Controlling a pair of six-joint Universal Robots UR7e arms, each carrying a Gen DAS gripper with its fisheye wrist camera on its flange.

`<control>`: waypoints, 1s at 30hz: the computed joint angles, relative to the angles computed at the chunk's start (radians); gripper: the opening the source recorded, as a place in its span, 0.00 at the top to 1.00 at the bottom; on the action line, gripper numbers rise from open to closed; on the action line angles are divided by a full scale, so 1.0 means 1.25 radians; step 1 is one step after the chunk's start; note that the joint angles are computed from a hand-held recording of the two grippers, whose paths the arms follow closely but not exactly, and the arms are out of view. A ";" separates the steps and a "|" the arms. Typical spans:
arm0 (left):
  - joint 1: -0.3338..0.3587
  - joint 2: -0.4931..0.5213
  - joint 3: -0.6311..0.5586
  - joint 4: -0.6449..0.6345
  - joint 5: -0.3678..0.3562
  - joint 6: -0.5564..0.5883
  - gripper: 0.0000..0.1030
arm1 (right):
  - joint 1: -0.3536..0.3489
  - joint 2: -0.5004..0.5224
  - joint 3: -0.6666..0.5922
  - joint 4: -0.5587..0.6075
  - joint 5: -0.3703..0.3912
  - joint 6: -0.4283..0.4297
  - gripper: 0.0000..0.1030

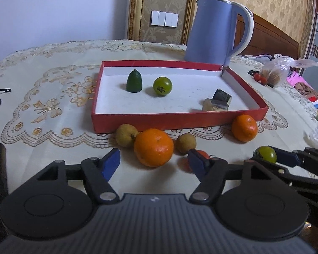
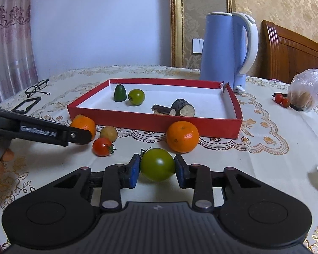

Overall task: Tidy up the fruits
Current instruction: 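Grasp the orange with the left tool while the right tool grasps a large green tomato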

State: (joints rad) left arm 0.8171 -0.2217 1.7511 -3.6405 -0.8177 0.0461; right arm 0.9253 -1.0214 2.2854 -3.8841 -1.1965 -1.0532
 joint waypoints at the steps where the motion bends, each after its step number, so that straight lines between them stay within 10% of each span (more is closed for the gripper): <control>1: 0.001 0.001 -0.005 0.004 0.000 0.000 0.33 | -0.002 -0.002 0.002 0.000 0.005 0.001 0.67; 30: 0.021 -0.011 -0.026 0.073 -0.023 -0.085 0.63 | -0.027 -0.024 0.028 0.007 0.060 0.011 0.67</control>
